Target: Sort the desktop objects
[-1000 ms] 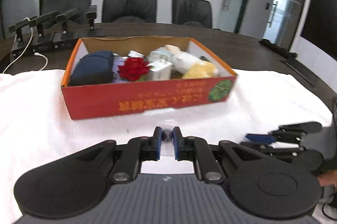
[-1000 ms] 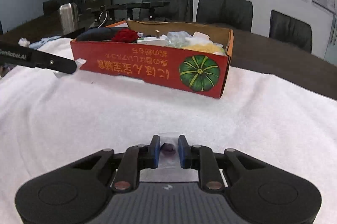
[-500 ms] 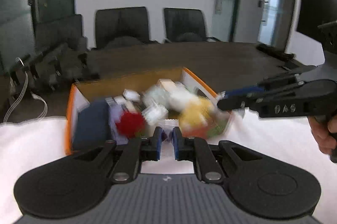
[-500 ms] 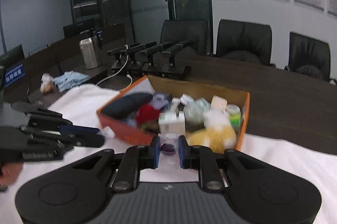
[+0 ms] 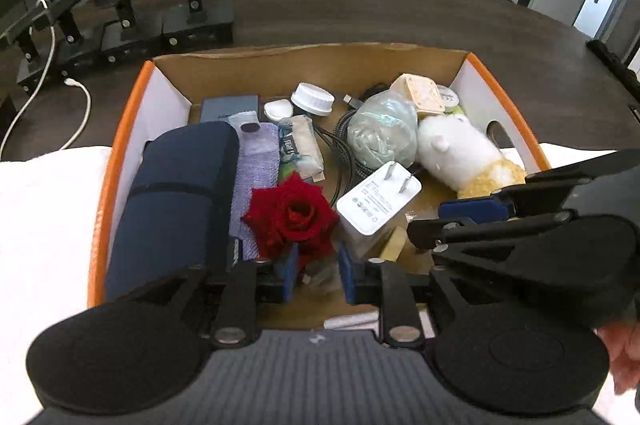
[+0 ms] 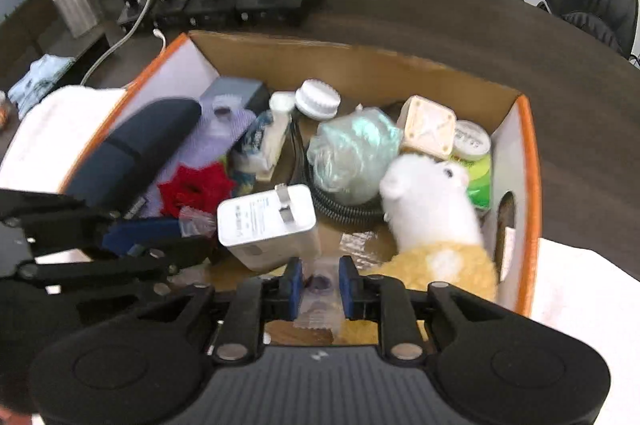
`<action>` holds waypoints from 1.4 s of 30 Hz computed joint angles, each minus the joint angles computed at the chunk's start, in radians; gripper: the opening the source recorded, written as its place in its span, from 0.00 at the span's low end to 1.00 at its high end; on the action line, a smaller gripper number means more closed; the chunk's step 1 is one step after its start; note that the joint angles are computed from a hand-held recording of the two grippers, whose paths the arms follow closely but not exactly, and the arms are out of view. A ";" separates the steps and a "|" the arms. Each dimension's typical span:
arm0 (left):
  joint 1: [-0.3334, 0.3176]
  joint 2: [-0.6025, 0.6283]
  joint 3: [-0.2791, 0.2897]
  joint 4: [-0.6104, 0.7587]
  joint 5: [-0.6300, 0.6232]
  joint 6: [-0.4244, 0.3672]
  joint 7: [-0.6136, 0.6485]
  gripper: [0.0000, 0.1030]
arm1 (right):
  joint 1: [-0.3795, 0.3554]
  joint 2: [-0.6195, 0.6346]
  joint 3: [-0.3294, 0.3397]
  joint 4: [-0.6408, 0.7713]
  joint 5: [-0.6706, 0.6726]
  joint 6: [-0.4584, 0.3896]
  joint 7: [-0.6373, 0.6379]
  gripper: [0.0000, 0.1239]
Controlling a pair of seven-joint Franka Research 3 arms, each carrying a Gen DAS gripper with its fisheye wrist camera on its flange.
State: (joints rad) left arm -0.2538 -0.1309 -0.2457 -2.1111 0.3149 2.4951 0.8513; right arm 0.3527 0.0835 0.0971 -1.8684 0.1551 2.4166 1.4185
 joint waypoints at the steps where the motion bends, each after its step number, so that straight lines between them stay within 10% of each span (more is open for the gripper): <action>1: -0.001 -0.025 -0.003 -0.015 0.005 0.000 -0.013 0.49 | -0.005 -0.015 0.000 -0.011 0.023 0.003 -0.015 0.21; 7: 0.034 -0.147 -0.030 -0.060 0.110 -0.002 -0.110 0.93 | -0.032 -0.121 -0.014 -0.068 0.044 0.043 0.042 0.71; 15: 0.055 -0.248 -0.069 -0.117 0.192 -0.114 -0.278 1.00 | -0.056 -0.258 0.034 -0.206 -0.164 0.126 0.239 0.78; 23: 0.041 -0.435 -0.107 -0.290 0.323 -0.053 -0.386 1.00 | -0.117 -0.495 0.134 -0.525 -0.274 0.425 0.373 0.81; 33: -0.055 -0.655 -0.142 -0.514 0.239 -0.005 -0.465 1.00 | -0.024 -0.712 0.129 -0.788 -0.086 0.525 0.350 0.83; 42: -0.174 -0.795 -0.220 -0.676 0.169 -0.035 -0.560 1.00 | -0.035 -0.950 0.263 -1.044 -0.062 0.586 0.417 0.83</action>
